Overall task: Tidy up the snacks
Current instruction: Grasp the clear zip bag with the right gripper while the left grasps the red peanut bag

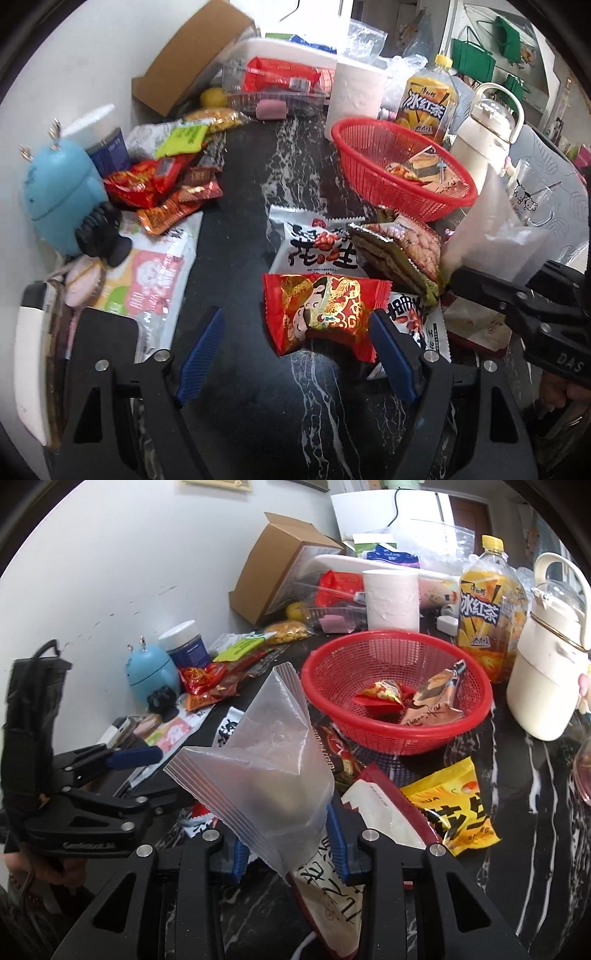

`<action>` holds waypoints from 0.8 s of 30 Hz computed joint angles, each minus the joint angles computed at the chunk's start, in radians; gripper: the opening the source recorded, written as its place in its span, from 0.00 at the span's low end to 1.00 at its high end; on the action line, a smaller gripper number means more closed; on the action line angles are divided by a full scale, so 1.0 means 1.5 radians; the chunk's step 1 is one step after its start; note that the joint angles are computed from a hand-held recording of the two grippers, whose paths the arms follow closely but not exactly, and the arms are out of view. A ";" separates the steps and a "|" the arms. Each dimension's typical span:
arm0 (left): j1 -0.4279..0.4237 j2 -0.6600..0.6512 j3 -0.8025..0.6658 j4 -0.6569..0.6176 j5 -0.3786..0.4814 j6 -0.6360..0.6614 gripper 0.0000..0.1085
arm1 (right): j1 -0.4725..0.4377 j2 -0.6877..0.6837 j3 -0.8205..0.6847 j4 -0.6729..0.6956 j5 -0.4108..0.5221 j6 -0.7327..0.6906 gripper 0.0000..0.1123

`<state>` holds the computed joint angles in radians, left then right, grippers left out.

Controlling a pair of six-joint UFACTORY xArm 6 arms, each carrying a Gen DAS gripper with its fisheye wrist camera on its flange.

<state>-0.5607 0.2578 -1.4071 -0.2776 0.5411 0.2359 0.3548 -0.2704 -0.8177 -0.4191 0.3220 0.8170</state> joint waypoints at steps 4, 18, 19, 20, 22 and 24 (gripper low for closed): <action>0.003 0.025 -0.033 -0.060 0.039 0.034 0.73 | -0.002 0.000 0.003 0.011 -0.005 -0.011 0.31; -0.010 0.051 -0.039 -0.039 0.003 0.059 0.74 | -0.004 0.001 0.004 -0.009 -0.003 0.008 0.31; -0.015 0.050 -0.033 -0.005 -0.006 0.046 0.74 | -0.004 0.002 0.004 -0.008 -0.005 0.009 0.31; -0.017 0.046 -0.027 0.015 -0.011 0.040 0.74 | -0.005 0.001 0.005 -0.006 -0.007 0.008 0.31; -0.023 0.038 -0.012 0.017 -0.027 0.054 0.56 | -0.006 0.001 0.007 0.000 -0.010 0.006 0.31; -0.025 0.034 -0.012 -0.020 -0.022 0.089 0.46 | -0.007 0.000 0.008 -0.002 -0.011 0.008 0.31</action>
